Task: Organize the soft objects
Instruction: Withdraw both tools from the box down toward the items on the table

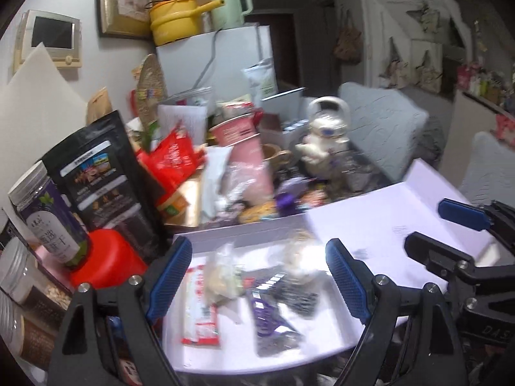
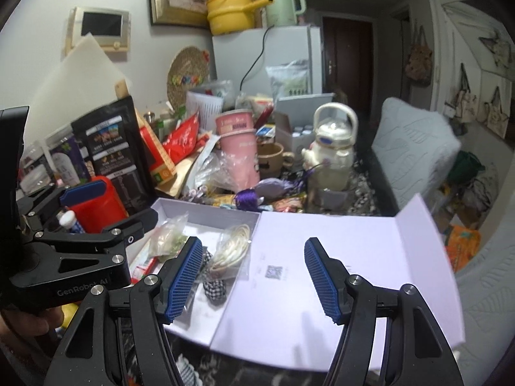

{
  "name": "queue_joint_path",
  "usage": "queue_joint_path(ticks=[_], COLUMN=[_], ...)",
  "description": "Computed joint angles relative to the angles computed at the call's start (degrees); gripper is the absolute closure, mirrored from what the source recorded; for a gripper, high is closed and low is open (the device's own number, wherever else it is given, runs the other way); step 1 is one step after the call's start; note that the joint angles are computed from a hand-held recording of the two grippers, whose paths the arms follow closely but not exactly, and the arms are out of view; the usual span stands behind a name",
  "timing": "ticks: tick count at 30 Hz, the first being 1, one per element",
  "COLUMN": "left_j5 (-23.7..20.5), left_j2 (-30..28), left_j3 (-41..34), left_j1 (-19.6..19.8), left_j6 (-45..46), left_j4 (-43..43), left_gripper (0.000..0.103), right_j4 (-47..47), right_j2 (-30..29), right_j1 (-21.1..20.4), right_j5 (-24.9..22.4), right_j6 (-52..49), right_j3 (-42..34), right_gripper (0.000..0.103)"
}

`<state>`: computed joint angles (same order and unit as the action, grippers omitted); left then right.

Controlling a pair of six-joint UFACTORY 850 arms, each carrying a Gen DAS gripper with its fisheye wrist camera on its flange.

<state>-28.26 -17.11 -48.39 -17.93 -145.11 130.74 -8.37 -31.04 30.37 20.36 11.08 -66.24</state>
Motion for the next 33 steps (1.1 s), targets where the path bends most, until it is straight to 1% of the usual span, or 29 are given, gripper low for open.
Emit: queue_joint_path(ticks=[1,2,8,13,15,16,18,20,25,26,27,33], left_j5=[0.93,1.21,0.49,-1.22,-0.79,-0.05,1.08,1.53,0.87,0.99,1.17,0.86], left_j2=[1.26,2.22,7.51,12.52,14.33,15.41,17.15,18.91,22.67,23.31,23.76,25.98], left_j3=[0.98,1.70,6.01,10.39,11.92,12.86,14.22,15.63,18.98,19.70,20.26,23.70], left_j1=[-0.23,-0.61,-3.17,-5.32,-5.72,-5.71,-5.94,-6.48,-8.24,-8.41,-8.42,-10.19], left_j6=[-2.84,-3.89,-5.70,-6.09,-7.27,-9.19,-11.26,-11.65,-9.92,-10.88,-11.88,-10.65], left_j4=[2.84,3.65,5.05,4.96,6.34,8.50,10.44,10.34,7.84,8.87,9.94,6.85], left_gripper=[0.018,0.018,0.018,0.018,0.018,0.018,0.018,0.018,0.018,0.018,0.018,0.018], right_j4=[0.84,1.85,6.75,9.71,10.62,11.25,12.43,11.88,10.64,11.05,11.24,11.43], right_j2=[0.90,2.23,9.06,14.06,15.73,16.48,17.91,19.29,21.97,22.38,22.67,23.90], right_j1=[0.03,0.07,0.70,1.78,2.36,2.67,3.40,3.86,5.15,5.53,5.88,7.65], right_j5=[0.61,1.56,6.03,8.84,9.87,10.33,11.34,12.37,14.01,14.30,14.47,15.06], right_j6=[-0.93,-2.09,-6.75,-9.23,-10.12,-10.70,-11.81,-11.29,-10.20,-10.54,-10.68,-11.44], right_j3=[1.05,2.65,10.61,16.20,18.17,19.06,20.87,22.65,26.50,27.23,27.84,30.82], right_gripper=[0.037,0.037,0.037,0.032,0.032,0.032,0.031,0.028,0.027,0.027,0.027,0.027])
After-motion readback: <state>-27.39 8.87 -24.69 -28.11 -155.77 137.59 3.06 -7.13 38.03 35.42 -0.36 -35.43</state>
